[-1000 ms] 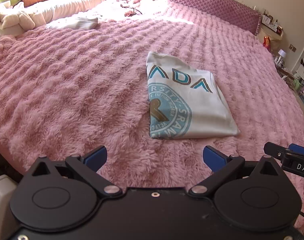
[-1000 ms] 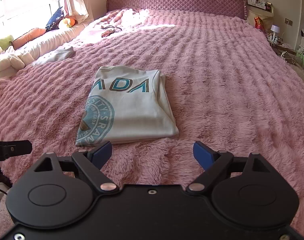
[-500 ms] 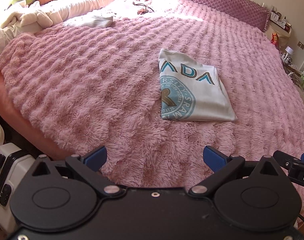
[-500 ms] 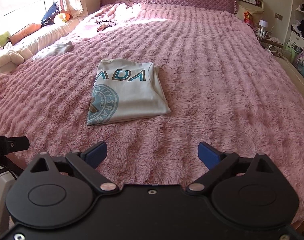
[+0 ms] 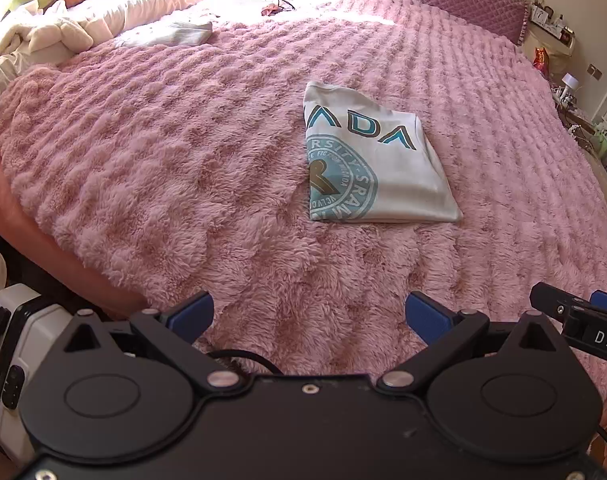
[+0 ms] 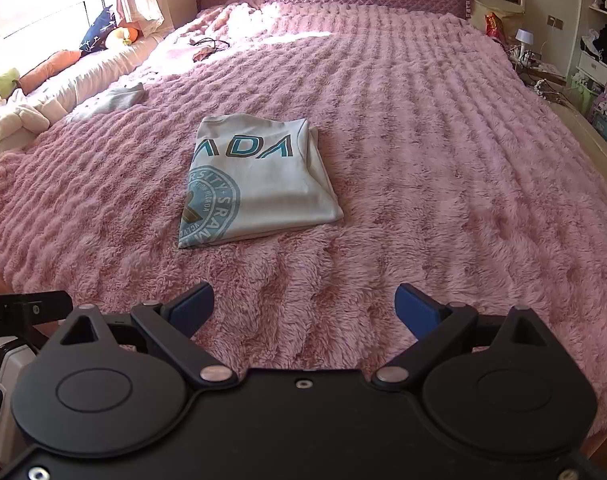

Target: Fold small clothes

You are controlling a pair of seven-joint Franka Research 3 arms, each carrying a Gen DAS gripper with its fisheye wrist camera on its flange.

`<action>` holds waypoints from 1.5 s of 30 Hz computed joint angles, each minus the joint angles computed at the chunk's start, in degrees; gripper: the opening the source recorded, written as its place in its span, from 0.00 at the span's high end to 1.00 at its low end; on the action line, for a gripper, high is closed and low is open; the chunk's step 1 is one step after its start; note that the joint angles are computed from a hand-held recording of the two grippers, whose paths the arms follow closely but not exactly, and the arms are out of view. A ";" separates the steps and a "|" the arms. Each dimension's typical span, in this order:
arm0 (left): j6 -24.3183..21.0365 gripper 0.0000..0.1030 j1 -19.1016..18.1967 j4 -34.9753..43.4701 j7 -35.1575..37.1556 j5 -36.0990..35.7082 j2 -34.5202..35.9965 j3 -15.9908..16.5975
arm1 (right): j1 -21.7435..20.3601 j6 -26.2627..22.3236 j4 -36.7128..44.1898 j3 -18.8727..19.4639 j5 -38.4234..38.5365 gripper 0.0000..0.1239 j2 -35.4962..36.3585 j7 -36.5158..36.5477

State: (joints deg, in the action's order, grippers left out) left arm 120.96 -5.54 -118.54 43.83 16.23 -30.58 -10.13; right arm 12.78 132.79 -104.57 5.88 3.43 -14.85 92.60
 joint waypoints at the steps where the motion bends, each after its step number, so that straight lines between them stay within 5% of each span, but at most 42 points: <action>1: -0.06 0.00 -0.09 0.06 0.14 -0.10 0.05 0.05 | 0.00 -0.04 -0.11 0.00 0.00 0.21 -0.10 0.08; 45: -3.12 0.00 0.15 6.10 3.23 -0.16 6.40 0.22 | 0.25 -1.33 3.74 -0.54 -2.32 0.21 4.34 2.54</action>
